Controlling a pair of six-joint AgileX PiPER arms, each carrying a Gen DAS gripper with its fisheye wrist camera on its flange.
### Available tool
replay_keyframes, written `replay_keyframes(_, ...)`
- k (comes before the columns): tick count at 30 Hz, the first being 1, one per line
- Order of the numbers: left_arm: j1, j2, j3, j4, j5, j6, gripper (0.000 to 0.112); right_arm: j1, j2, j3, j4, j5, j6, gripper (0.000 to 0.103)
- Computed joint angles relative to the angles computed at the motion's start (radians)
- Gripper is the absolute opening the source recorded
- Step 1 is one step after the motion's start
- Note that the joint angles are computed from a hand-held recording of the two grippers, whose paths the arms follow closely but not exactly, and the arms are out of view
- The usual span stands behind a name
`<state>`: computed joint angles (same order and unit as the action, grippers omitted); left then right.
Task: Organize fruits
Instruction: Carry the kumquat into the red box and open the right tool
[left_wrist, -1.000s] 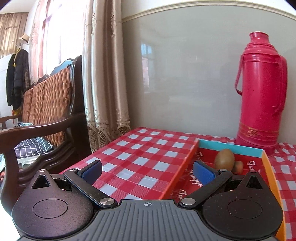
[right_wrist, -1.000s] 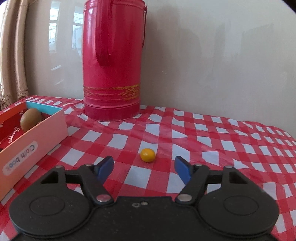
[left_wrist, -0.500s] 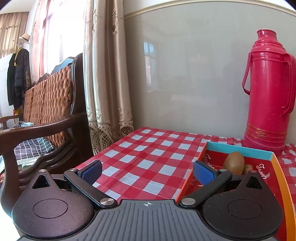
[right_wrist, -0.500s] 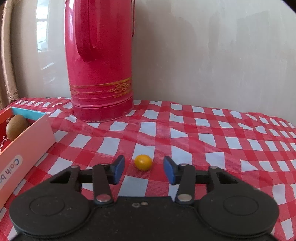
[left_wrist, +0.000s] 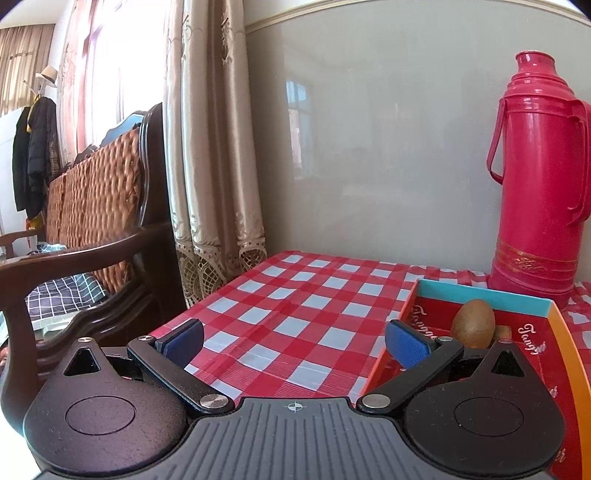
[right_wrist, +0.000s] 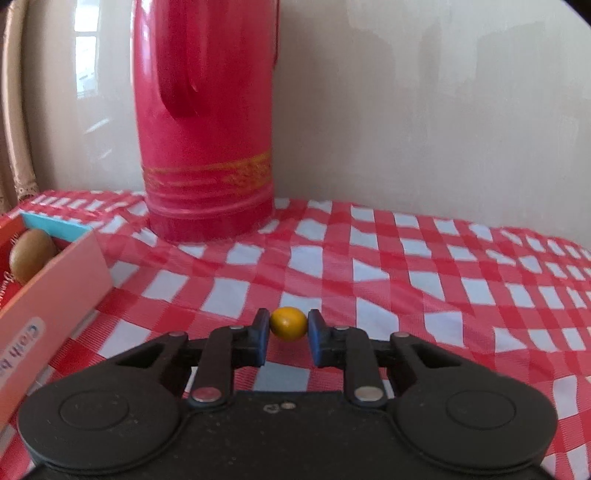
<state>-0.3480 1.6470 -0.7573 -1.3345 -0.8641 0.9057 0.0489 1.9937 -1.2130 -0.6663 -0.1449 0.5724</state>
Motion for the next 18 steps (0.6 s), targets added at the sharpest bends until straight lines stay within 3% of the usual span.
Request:
replay_keyframes(9, -0.065, -0.052, 0.065, -0.026, -0.029, -0.006, 0.103, 0.044, -0.161, 0.166, 0.112, -0.087, -0.117, 0.014)
replay_keyframes(14, -0.133, -0.123, 0.126, -0.07, -0.068, 0.0, 0.103, 0.088, -0.254, 0.26, 0.09, -0.107, -0.093, 0.014)
replay_keyframes(18, -0.179, -0.16, 0.158, -0.091, -0.088, -0.001, 0.103, 0.138, -0.344, 0.357, 0.184, -0.132, -0.182, 0.014)
